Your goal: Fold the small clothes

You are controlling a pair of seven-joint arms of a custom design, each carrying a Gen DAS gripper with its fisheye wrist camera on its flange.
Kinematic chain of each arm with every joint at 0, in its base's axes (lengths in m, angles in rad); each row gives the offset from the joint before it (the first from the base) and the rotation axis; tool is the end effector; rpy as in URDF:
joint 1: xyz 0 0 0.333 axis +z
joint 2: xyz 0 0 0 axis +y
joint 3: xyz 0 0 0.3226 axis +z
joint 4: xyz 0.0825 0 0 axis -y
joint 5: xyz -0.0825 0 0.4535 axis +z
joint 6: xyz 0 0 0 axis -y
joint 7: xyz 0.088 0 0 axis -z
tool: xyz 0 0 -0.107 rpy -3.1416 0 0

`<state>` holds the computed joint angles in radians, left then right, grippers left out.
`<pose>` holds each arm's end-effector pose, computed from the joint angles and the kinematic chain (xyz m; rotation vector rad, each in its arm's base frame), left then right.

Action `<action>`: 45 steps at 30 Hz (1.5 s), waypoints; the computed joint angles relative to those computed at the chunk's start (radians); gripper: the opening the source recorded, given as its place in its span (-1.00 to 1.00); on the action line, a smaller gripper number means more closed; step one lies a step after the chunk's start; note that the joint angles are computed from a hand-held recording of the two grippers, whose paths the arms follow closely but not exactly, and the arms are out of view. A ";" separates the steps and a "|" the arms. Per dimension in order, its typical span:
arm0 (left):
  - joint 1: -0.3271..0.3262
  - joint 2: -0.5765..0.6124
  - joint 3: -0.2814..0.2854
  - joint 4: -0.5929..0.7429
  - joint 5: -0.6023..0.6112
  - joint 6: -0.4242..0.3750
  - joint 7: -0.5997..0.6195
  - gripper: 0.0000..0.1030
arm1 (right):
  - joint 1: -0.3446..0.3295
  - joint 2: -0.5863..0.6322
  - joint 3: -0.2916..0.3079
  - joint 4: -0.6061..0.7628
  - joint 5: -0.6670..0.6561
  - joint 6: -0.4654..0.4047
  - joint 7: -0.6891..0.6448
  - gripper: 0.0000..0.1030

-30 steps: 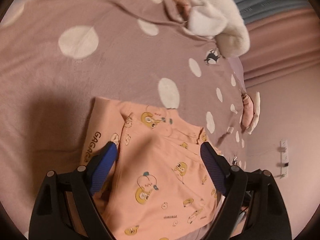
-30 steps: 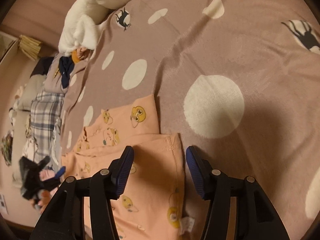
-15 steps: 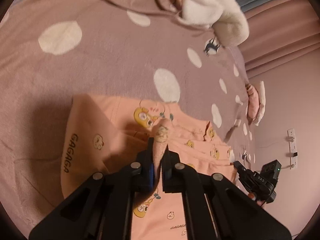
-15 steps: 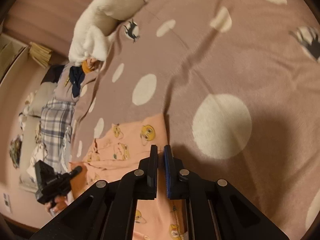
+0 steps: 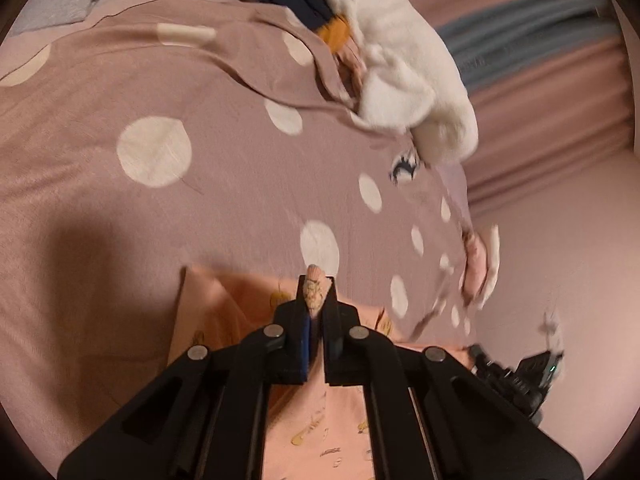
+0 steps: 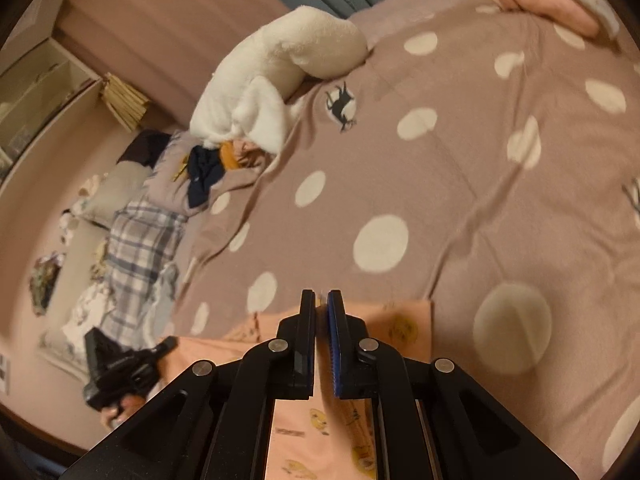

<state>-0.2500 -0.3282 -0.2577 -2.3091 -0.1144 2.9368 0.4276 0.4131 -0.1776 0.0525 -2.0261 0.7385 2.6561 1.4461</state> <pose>0.4903 -0.2776 0.5637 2.5156 -1.1599 1.4193 0.5608 0.2630 0.6028 -1.6034 1.4866 0.0333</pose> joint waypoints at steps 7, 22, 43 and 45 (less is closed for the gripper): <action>0.030 0.006 -0.009 0.030 0.054 -0.170 -0.078 -0.45 | -0.066 0.095 0.026 0.079 -0.257 -0.123 0.282 -0.80; -0.023 -0.257 -0.093 -0.005 0.272 -0.588 -0.062 0.99 | 0.039 -0.348 -0.030 -0.343 -0.298 -0.098 0.341 0.71; -0.107 -0.361 -0.191 -0.125 0.361 -0.625 -0.092 0.99 | 0.225 -0.199 -0.128 -0.360 0.535 0.036 -0.067 0.71; -0.097 -0.362 -0.204 -0.115 0.380 -0.630 -0.104 0.99 | 0.202 -0.186 -0.108 -0.350 0.547 0.027 -0.073 0.71</action>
